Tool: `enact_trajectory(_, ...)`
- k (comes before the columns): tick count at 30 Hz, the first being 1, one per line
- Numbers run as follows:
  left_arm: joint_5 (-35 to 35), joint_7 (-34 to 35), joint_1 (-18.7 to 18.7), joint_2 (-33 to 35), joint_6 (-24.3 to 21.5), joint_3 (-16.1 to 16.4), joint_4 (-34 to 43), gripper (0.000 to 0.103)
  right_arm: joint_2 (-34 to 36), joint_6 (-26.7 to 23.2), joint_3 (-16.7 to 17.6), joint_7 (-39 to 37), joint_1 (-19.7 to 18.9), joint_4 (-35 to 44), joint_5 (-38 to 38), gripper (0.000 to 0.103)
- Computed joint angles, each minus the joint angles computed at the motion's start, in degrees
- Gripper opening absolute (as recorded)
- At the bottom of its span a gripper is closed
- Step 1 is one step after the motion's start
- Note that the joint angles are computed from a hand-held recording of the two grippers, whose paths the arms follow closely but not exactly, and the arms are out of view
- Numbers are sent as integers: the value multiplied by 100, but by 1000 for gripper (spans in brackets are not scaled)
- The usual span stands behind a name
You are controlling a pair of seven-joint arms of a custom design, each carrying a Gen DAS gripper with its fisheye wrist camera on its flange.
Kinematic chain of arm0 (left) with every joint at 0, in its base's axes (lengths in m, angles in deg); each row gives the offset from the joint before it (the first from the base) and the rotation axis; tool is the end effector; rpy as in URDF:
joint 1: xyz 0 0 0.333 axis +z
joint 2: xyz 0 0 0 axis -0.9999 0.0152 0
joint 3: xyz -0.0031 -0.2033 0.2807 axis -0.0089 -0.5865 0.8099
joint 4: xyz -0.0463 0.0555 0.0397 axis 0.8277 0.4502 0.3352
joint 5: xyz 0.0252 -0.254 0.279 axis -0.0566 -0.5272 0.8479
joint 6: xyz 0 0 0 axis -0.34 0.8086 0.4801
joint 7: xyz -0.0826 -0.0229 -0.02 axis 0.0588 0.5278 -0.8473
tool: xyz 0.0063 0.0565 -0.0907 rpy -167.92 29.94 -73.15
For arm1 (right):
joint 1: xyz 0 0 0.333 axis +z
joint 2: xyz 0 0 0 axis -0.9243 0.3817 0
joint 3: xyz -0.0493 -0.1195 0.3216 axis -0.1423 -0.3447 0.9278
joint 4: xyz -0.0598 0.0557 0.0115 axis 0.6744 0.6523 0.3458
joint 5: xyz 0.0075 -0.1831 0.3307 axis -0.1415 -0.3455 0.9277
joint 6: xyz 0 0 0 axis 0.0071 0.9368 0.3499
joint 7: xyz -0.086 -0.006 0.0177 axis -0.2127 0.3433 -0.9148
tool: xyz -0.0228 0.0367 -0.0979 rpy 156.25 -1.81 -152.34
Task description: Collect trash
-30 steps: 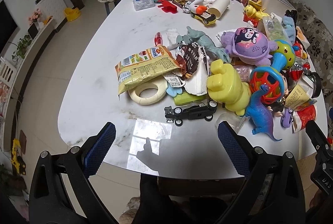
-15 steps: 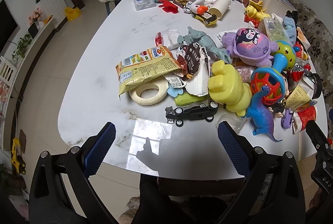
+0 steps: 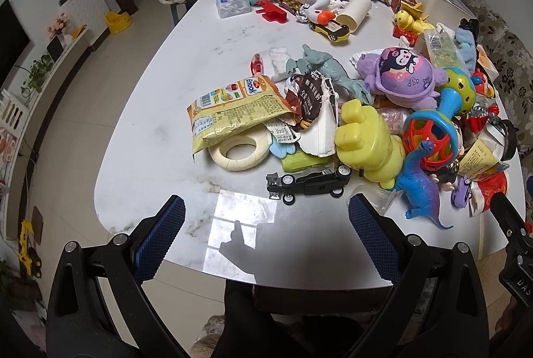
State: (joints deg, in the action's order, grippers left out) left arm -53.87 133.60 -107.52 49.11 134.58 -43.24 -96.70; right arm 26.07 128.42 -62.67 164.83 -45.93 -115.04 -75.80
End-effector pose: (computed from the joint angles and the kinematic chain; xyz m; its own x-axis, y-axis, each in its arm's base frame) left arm 0.5846 -0.2798 0.5030 0.0442 -0.9984 -0.0359 -0.9022 -0.0245 -0.4305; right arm 0.5284 0.2796 0.5129 0.0221 -0.9995 0.0227 -0.7961 -0.0313 -0.6044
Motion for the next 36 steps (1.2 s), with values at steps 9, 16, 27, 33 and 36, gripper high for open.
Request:
enact_trajectory(9,7,1,2,9,-19,7,17,96,18,-28,-17,-56,-22,17,42,98)
enact_trajectory(16,23,-11,-6,11,-15,6,20,96,64,-49,-43,-15,-28,70,-63,98)
enact_trajectory(27,84,46,-37,60,-18,10,67,96,368,172,-319,795,-88,355,-1399,98)
enact_trajectory(33,-47,180,7,16,68,-7,-88,96,827,578,-219,-276,-383,568,-301,33)
enact_trajectory(36,-124,271,56,-42,231,-12,-222,96,758,866,-351,-332,-331,449,-295,24)
